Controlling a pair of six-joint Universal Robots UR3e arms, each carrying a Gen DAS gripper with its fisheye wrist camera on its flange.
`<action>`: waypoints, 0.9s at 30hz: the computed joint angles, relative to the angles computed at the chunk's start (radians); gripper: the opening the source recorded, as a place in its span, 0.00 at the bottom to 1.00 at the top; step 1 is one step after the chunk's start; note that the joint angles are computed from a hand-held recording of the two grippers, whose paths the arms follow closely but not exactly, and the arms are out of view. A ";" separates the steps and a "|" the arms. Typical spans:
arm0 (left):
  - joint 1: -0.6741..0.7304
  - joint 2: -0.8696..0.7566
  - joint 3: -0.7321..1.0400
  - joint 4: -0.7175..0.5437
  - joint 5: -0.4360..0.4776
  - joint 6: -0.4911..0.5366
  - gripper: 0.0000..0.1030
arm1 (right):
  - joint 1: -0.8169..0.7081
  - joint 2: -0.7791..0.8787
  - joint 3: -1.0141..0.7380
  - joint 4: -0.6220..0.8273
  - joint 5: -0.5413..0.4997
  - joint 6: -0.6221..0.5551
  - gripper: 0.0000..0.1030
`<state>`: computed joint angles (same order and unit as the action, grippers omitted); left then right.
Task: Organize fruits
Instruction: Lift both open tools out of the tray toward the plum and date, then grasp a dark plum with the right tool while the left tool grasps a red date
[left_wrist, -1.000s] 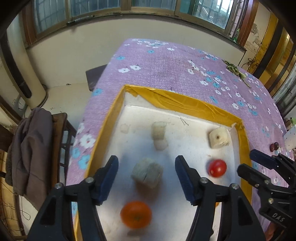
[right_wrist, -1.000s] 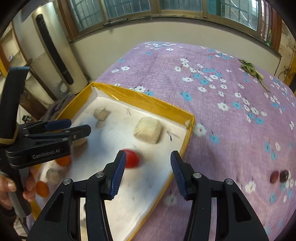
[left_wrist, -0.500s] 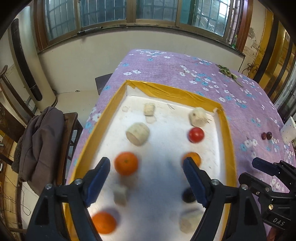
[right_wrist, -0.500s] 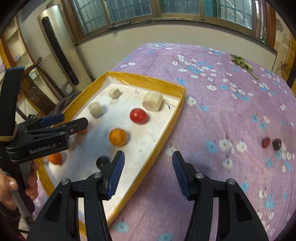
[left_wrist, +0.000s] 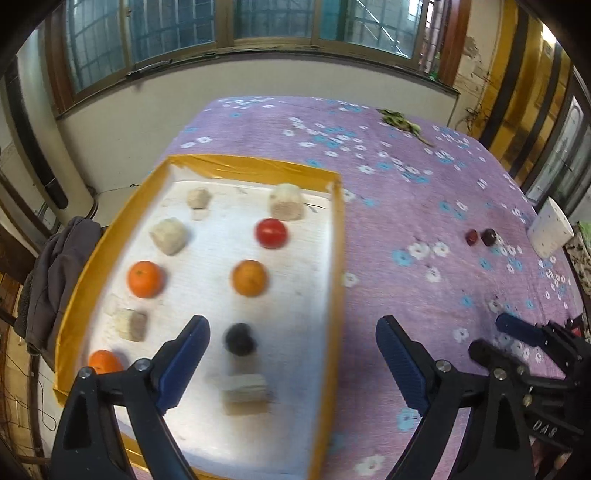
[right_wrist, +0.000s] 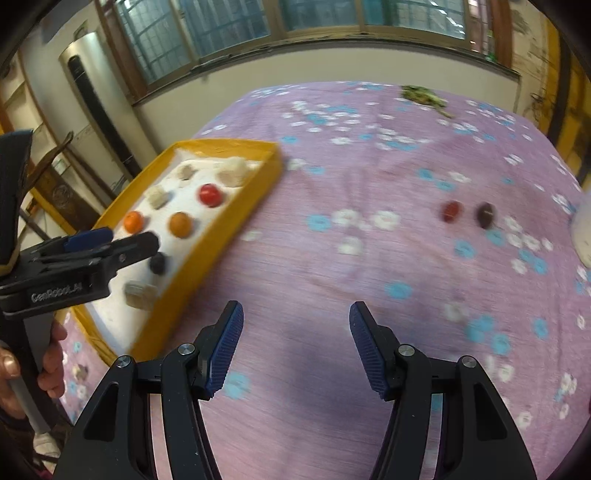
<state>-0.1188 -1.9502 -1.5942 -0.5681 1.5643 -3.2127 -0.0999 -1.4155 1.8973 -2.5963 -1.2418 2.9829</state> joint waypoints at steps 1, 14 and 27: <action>-0.021 -0.014 0.021 -0.011 0.011 -0.007 0.90 | -0.037 -0.013 0.018 0.000 0.008 -0.017 0.58; -0.206 -0.206 0.327 -0.197 0.116 -0.086 0.90 | -0.303 0.249 -0.243 0.000 0.061 -0.173 0.57; -0.290 -0.472 0.804 -0.408 0.175 -0.076 0.90 | -0.266 0.521 -0.571 0.113 0.066 -0.272 0.26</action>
